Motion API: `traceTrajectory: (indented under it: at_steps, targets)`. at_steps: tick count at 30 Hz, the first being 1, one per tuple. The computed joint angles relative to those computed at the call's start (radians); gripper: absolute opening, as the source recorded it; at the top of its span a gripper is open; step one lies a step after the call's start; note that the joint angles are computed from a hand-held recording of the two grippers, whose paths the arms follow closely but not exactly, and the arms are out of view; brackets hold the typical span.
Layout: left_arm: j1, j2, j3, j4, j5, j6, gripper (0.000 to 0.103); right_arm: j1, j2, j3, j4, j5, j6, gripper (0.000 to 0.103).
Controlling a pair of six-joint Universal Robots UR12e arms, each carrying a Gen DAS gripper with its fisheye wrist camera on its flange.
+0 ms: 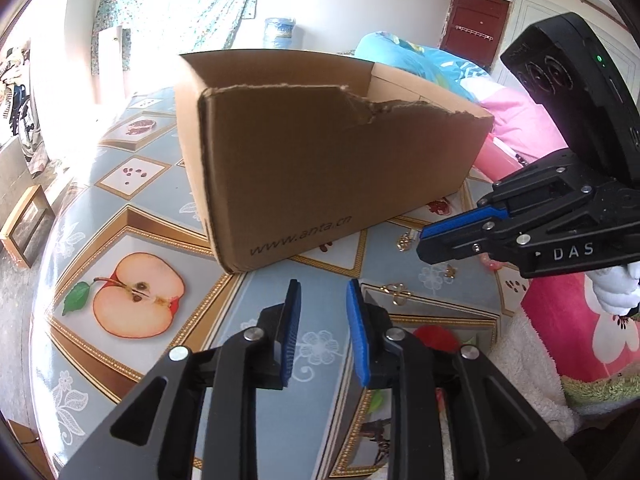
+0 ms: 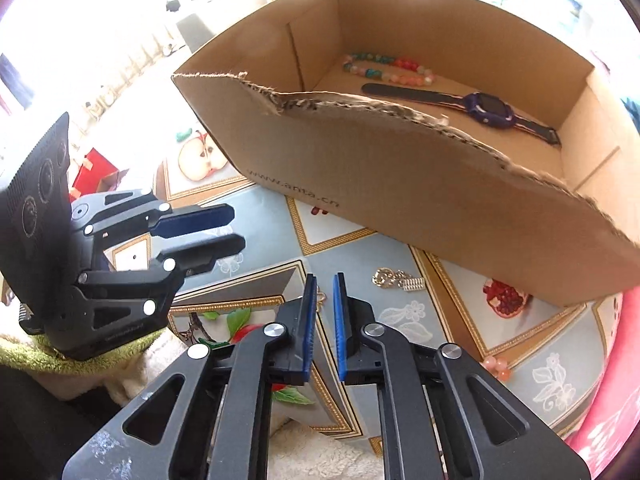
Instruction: Organize jewelry
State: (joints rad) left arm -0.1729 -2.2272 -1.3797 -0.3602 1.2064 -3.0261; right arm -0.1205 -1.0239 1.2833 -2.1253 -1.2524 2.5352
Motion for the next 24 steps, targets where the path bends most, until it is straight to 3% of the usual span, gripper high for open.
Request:
traceTrajectory:
  at_steps: [3,12,20,24]
  targets:
    - [-0.013,0.001,0.002,-0.017,-0.02,0.055,0.033,-0.021,-0.036,0.071,-0.082,0.018,0.067,0.016]
    - [-0.052,-0.028,0.072,-0.124,0.043,0.173,0.033,-0.075,-0.107,0.221,-0.186,0.123,0.18,0.018]
    - [-0.076,-0.047,0.119,-0.2,0.124,0.227,0.033,-0.105,-0.118,0.259,-0.192,0.222,0.164,0.018]
    - [-0.076,-0.05,0.133,-0.228,0.126,0.246,0.033,-0.118,-0.118,0.261,-0.185,0.26,0.154,0.018]
